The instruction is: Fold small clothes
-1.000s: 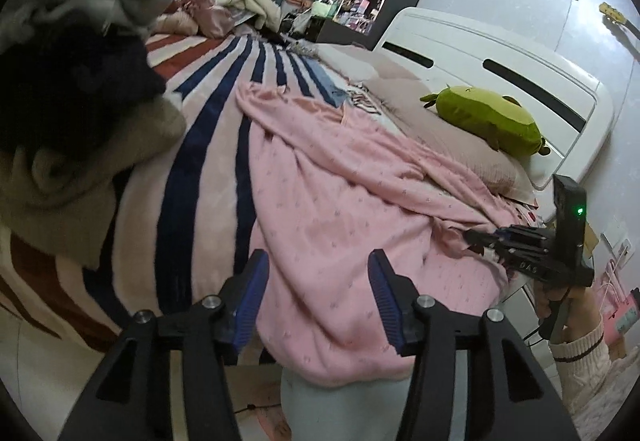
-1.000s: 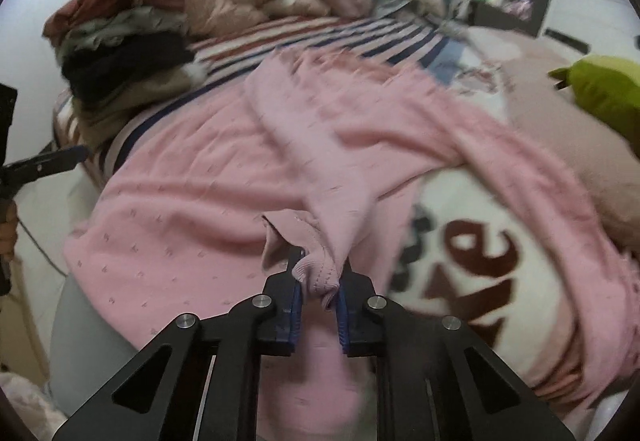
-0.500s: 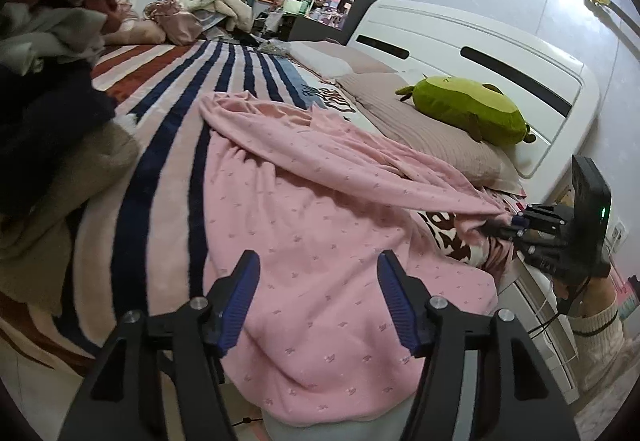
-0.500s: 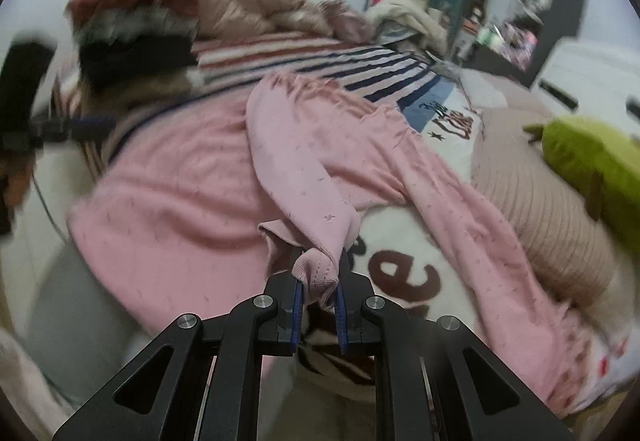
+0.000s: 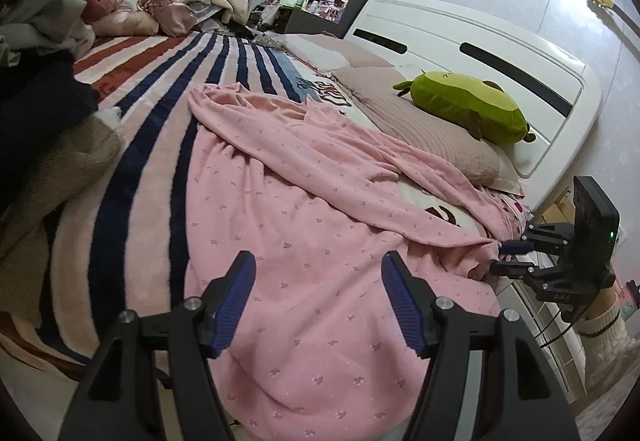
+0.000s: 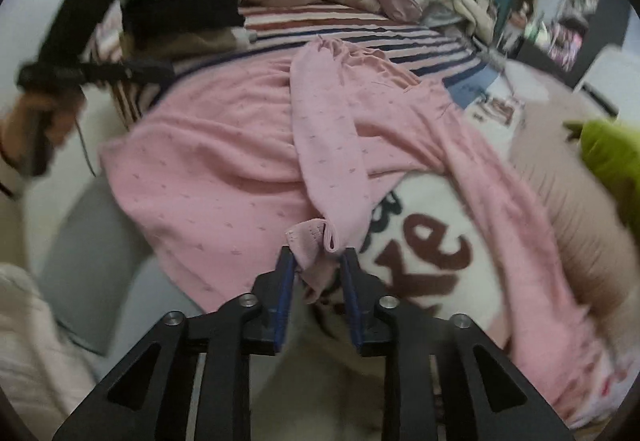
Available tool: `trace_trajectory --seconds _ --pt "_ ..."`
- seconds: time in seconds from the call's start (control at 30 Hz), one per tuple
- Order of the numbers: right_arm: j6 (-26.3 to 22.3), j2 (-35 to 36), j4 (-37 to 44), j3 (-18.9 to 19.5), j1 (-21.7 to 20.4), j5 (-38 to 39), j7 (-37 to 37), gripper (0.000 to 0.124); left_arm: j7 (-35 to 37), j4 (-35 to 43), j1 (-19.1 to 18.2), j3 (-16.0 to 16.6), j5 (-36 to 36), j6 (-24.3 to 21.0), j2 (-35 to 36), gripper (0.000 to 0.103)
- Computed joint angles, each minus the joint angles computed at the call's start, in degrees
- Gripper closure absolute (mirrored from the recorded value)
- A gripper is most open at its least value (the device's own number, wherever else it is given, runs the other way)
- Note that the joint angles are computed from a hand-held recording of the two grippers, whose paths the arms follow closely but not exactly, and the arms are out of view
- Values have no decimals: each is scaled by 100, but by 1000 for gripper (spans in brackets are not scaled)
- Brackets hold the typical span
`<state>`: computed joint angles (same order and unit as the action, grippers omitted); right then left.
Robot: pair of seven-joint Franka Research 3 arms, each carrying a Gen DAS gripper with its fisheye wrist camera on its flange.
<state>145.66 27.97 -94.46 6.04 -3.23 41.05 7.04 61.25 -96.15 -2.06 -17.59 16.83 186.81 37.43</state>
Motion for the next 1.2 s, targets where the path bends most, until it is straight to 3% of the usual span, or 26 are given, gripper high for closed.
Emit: trace_trajectory --seconds 0.1,0.2,0.23,0.37,0.47,0.5,0.57,0.6,0.7,0.77,0.87,0.93,0.97,1.07,1.17,1.2 --pt "-143 98 175 44 -128 283 179 79 166 235 198 -304 55 -168 176 40" --pt "-581 329 536 3 -168 266 556 74 438 595 411 -683 32 -341 462 39" --pt "-693 422 650 -45 -140 190 776 67 541 690 477 -798 7 -380 551 39" --pt "-500 824 987 -244 27 -221 1698 62 1166 1390 746 -1439 -150 -793 1126 39" --pt "-1342 1292 1634 -106 -255 -196 2373 62 1540 2019 619 -1544 -314 -1229 1464 39" --pt "-1733 1464 1883 -4 -410 -77 2532 64 1643 2187 556 -1532 -364 -1339 1534 39" --pt "-2125 1630 2118 102 -566 53 2656 94 1885 2468 473 -1570 -467 -1503 1671 39" --pt "-2139 1638 2138 111 -574 64 2652 119 1986 2566 443 -1593 -532 -1547 1724 39" --pt "-1703 1462 1943 119 -527 135 2464 121 2154 2729 319 -1514 -724 -1621 1774 39" --pt "-978 1177 1595 82 -402 116 2142 122 2192 2724 238 -1392 -855 -1609 1736 39" --pt "620 681 867 174 -237 180 1232 122 2252 2628 188 -1267 -1086 -1539 1658 39" --pt "1168 461 556 406 -314 352 576 122 2275 2491 170 -1177 -1249 -1464 1567 39" --pt "1209 350 415 469 -331 355 323 122 2299 2452 161 -1149 -1323 -1443 1540 39" --pt "421 165 215 293 -230 35 391 122 2405 2318 220 -1182 -1489 -1373 1480 39" --pt "-1229 265 474 261 -409 -125 765 122 2486 2250 279 -1228 -1592 -1365 1452 38" --pt "-1485 285 520 131 -340 -26 723 121 2527 2271 304 -1265 -1624 -1388 1472 38"
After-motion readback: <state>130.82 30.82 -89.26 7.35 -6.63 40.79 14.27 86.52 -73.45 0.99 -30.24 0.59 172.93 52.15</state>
